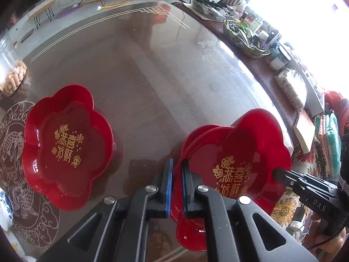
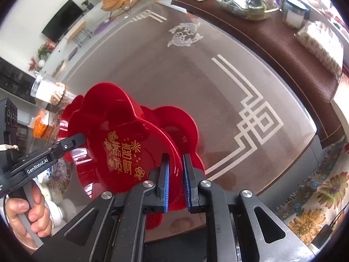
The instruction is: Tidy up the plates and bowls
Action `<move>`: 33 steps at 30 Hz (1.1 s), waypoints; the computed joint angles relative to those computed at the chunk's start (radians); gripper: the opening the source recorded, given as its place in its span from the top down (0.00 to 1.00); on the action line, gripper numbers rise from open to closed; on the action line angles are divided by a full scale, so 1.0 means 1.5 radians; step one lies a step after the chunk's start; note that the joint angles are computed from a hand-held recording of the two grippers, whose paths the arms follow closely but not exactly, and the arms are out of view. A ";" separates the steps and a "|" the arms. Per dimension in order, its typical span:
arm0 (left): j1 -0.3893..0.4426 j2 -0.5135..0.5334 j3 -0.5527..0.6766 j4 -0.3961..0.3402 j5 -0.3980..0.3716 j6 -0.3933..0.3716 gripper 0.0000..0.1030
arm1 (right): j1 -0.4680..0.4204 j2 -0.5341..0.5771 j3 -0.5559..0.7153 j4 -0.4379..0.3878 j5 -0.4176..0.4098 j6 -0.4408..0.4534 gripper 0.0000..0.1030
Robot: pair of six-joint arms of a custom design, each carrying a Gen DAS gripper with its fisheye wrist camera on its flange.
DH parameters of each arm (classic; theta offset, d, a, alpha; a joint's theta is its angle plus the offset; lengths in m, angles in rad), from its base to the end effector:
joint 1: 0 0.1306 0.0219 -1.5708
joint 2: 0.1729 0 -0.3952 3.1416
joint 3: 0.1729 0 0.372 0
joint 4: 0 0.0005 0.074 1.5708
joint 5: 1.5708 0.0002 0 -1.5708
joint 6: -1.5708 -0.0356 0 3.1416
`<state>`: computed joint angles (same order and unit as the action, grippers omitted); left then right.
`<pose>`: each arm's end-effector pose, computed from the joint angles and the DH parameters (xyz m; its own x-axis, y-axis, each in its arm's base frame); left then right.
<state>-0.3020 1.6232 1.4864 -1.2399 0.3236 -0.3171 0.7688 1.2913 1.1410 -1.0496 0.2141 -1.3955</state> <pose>0.4732 -0.1598 0.3593 -0.7839 0.5539 -0.2806 0.6157 0.7517 -0.2363 0.2837 0.2632 0.3664 -0.7313 0.6313 -0.2582 0.5508 0.7699 0.3224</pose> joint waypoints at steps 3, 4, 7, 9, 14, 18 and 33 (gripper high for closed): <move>-0.025 0.006 -0.007 0.024 -0.033 -0.004 0.92 | -0.006 -0.009 -0.029 0.022 -0.012 -0.015 0.86; -0.029 0.006 -0.011 0.034 -0.043 -0.008 0.92 | -0.004 -0.009 -0.031 0.021 -0.015 -0.019 0.86; -0.047 0.017 -0.012 0.046 -0.070 -0.011 0.88 | -0.004 -0.010 -0.036 0.025 -0.021 -0.026 0.84; -0.052 0.023 -0.008 0.044 -0.078 -0.011 0.82 | -0.004 -0.012 -0.040 0.040 -0.028 -0.026 0.67; -0.053 0.001 -0.015 0.068 -0.094 -0.009 0.48 | 0.014 -0.002 -0.016 0.021 -0.002 -0.015 0.39; -0.040 -0.025 -0.015 0.095 -0.094 -0.005 0.32 | 0.031 0.003 -0.001 -0.002 0.022 -0.036 0.39; 0.005 -0.041 -0.064 0.072 -0.107 -0.087 0.32 | 0.066 0.012 -0.009 0.008 -0.036 -0.096 0.72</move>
<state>-0.2942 1.5614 1.3900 -1.1326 0.1624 -0.4483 0.8682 1.3098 1.1281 -1.0379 0.1596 -1.5401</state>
